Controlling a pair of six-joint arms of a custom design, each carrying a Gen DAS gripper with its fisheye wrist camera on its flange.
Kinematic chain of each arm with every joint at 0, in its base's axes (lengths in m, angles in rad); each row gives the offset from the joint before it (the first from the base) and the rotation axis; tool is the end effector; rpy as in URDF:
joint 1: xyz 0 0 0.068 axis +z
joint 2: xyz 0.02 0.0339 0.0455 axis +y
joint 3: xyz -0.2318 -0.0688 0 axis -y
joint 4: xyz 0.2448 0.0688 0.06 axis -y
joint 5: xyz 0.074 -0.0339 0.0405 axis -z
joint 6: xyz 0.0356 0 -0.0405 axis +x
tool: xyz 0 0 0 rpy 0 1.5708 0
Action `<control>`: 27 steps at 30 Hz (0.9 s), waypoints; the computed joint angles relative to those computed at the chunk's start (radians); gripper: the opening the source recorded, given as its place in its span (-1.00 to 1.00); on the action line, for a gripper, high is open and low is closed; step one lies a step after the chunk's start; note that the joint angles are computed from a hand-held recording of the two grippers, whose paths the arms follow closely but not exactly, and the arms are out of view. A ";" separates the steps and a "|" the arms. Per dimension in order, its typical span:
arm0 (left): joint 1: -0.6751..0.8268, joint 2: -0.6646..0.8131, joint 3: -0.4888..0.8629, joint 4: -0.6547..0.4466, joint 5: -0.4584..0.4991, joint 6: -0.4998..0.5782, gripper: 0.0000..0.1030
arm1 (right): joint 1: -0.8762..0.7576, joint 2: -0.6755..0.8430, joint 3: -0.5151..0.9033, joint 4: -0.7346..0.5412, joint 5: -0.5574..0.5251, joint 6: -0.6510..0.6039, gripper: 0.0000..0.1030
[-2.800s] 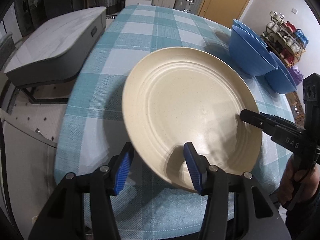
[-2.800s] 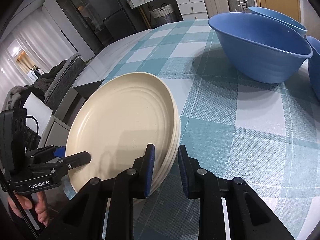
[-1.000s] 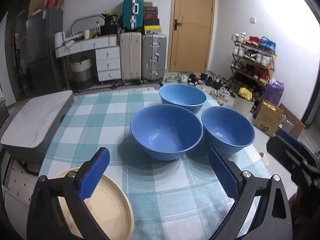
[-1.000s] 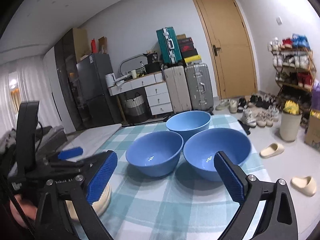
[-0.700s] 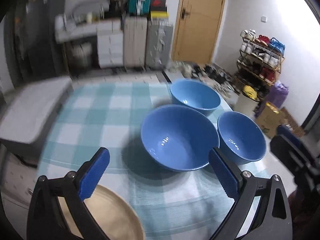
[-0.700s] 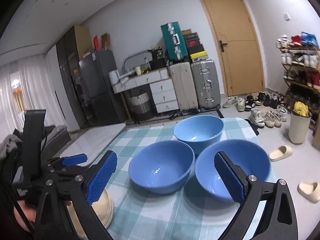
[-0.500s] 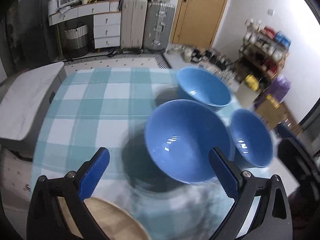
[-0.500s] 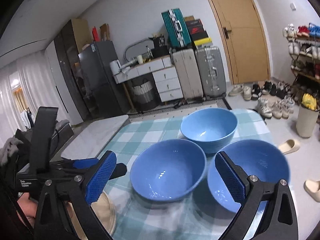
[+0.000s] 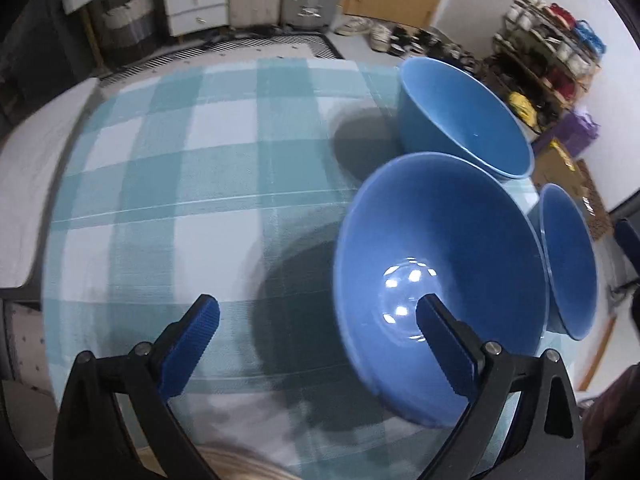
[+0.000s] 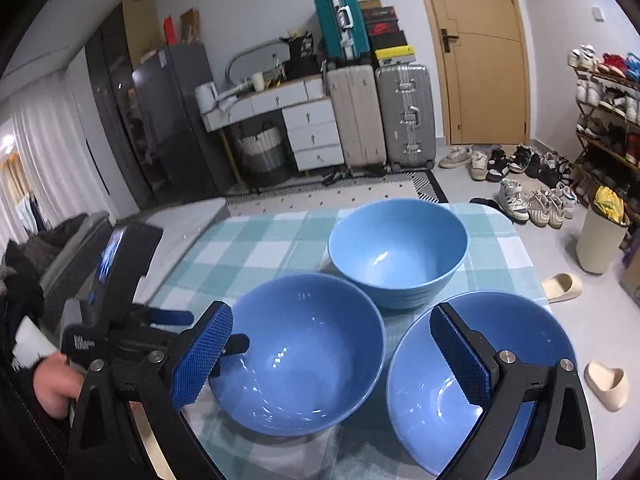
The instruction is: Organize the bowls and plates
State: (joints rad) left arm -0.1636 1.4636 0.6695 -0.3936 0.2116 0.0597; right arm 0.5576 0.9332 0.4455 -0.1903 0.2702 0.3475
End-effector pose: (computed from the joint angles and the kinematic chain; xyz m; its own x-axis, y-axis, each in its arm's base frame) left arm 0.2457 -0.0481 0.1105 -0.8994 0.2076 -0.3847 0.2909 0.9411 -0.1722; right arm 0.1839 0.1035 0.1701 -0.6140 0.0039 -0.7893 -0.1324 0.9853 0.1078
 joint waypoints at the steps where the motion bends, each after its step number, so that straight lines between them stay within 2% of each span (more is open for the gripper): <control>1: -0.008 0.018 0.003 0.009 -0.008 0.003 0.93 | 0.003 0.011 -0.002 0.013 0.002 -0.009 0.96; 4: -0.021 0.072 0.016 0.029 -0.034 0.004 0.88 | 0.020 0.033 -0.011 0.049 0.004 -0.020 0.96; 7: -0.009 0.085 0.017 0.031 0.005 0.034 0.51 | 0.020 0.060 -0.008 0.064 0.004 -0.025 0.96; 9: -0.006 0.080 0.010 0.044 -0.008 0.037 0.36 | 0.010 0.073 -0.011 0.073 -0.008 -0.022 0.96; 11: -0.001 0.075 0.007 0.046 -0.013 0.048 0.00 | -0.003 0.082 -0.014 0.080 -0.020 -0.012 0.96; 12: 0.006 0.076 0.008 0.045 -0.010 0.057 -0.02 | -0.005 0.083 -0.016 0.080 -0.025 -0.008 0.96; 16: 0.026 0.089 0.016 0.026 0.018 0.114 -0.39 | -0.007 0.131 0.000 0.083 -0.022 -0.003 0.96; 22: 0.063 0.079 0.021 -0.017 0.025 0.167 -0.41 | -0.012 0.178 0.017 0.094 -0.045 -0.004 0.96; 27: 0.093 0.062 0.014 -0.035 0.010 0.213 -0.41 | -0.023 0.246 0.049 0.111 -0.103 -0.004 0.96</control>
State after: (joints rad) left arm -0.0708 1.5256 0.6833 -0.4291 0.2213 0.2727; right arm 0.5346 1.1793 0.4942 -0.0791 0.1668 0.3438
